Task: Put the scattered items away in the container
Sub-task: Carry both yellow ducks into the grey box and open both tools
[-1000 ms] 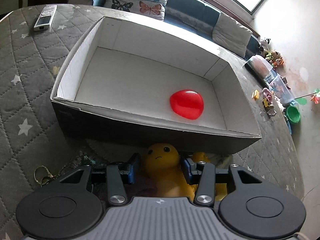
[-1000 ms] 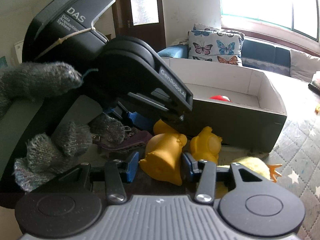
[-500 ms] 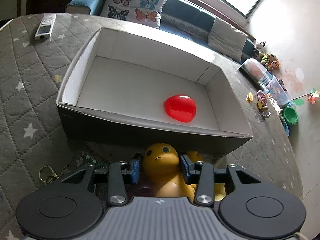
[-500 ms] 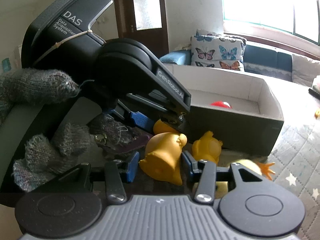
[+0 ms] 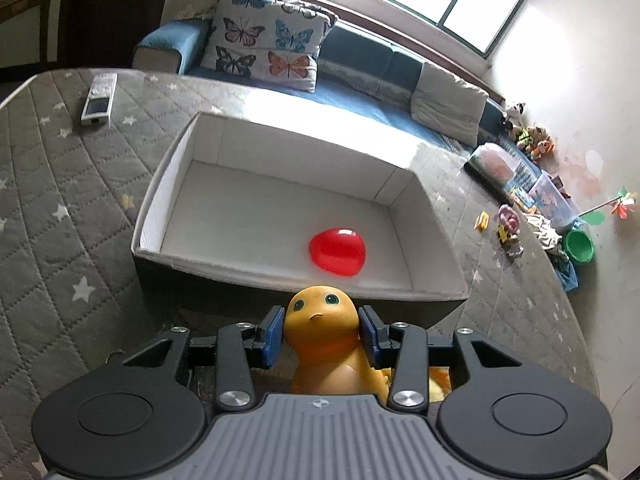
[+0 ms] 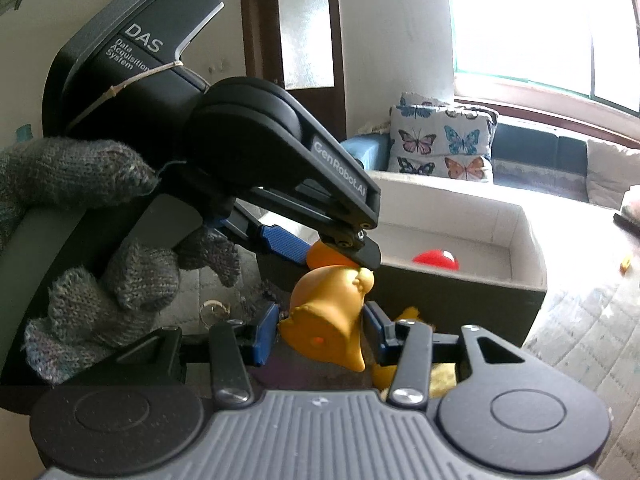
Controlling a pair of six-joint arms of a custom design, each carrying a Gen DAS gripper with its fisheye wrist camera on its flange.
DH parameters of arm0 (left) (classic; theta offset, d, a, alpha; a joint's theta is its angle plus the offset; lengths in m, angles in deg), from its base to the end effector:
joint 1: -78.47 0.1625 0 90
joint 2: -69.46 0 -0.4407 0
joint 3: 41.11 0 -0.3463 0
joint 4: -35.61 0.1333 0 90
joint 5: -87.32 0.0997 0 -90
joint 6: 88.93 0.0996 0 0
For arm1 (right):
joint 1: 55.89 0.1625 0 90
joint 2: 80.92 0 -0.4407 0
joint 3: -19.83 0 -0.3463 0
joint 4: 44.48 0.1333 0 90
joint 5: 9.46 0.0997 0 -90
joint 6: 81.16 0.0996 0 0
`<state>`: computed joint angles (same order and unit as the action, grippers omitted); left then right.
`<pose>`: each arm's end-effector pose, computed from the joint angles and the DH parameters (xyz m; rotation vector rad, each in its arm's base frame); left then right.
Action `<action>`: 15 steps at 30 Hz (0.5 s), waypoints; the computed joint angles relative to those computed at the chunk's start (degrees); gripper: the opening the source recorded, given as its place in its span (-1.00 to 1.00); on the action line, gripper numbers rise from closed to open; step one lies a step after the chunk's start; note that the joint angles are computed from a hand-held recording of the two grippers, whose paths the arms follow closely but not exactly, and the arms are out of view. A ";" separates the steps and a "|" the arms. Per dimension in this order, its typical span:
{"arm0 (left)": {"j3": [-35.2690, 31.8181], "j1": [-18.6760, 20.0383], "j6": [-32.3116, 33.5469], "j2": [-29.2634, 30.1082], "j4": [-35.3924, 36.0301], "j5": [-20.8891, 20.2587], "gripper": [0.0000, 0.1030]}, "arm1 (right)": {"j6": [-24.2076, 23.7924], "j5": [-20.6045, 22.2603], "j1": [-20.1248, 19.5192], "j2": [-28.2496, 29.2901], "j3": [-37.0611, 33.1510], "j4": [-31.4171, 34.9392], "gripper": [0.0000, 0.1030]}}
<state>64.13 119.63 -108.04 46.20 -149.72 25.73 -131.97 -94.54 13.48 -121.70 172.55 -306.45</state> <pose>-0.3105 -0.5115 -0.0686 0.6343 2.7111 -0.6638 0.0129 -0.3683 0.1659 0.6656 -2.2455 1.1569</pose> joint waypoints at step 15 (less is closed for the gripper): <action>-10.30 0.87 2.91 1.26 4.41 1.62 -0.16 | 0.47 -0.39 4.46 -11.57 -8.40 18.60 -0.10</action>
